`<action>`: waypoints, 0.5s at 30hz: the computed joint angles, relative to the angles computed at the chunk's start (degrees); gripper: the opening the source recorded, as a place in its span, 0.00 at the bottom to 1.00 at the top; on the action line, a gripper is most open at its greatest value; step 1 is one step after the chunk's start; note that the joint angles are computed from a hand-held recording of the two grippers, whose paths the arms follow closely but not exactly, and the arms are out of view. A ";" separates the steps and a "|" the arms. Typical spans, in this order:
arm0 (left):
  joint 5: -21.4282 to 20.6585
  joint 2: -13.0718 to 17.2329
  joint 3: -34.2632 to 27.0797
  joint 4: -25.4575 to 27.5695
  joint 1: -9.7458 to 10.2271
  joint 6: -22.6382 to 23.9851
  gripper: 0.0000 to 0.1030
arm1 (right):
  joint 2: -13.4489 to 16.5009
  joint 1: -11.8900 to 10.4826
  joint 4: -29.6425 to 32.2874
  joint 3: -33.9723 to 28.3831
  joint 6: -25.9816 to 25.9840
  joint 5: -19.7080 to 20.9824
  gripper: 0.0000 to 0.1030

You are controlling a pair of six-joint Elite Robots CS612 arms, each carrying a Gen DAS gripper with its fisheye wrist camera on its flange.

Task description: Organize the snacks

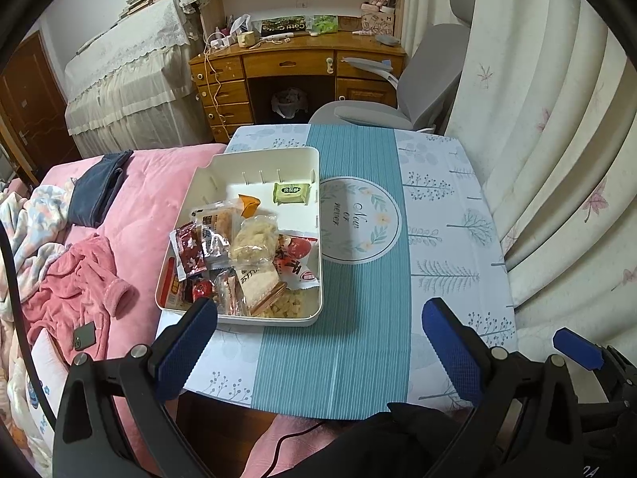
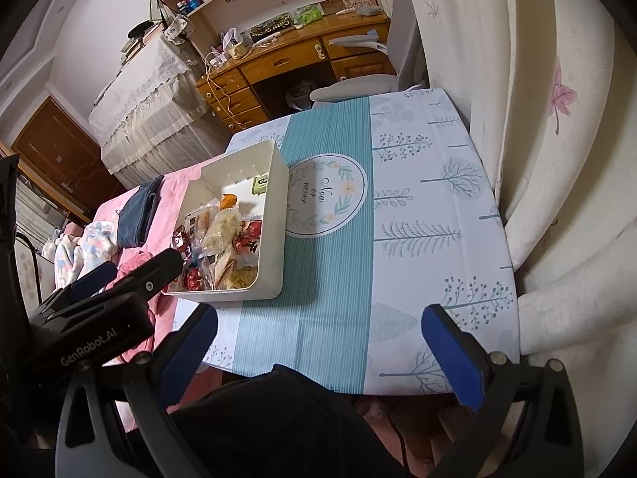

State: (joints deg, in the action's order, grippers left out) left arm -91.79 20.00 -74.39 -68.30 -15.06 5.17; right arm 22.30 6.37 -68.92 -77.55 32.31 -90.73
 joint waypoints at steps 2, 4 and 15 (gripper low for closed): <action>-0.09 0.02 -0.14 0.27 0.13 0.01 0.99 | 0.03 0.02 0.12 -0.05 -0.04 0.02 1.00; -0.03 0.08 -0.28 0.56 0.18 -0.09 0.99 | 0.13 0.06 0.33 -0.19 -0.04 0.10 1.00; 0.24 0.12 -0.63 2.02 0.14 -0.68 0.99 | 0.06 0.48 1.53 -0.06 0.30 0.46 1.00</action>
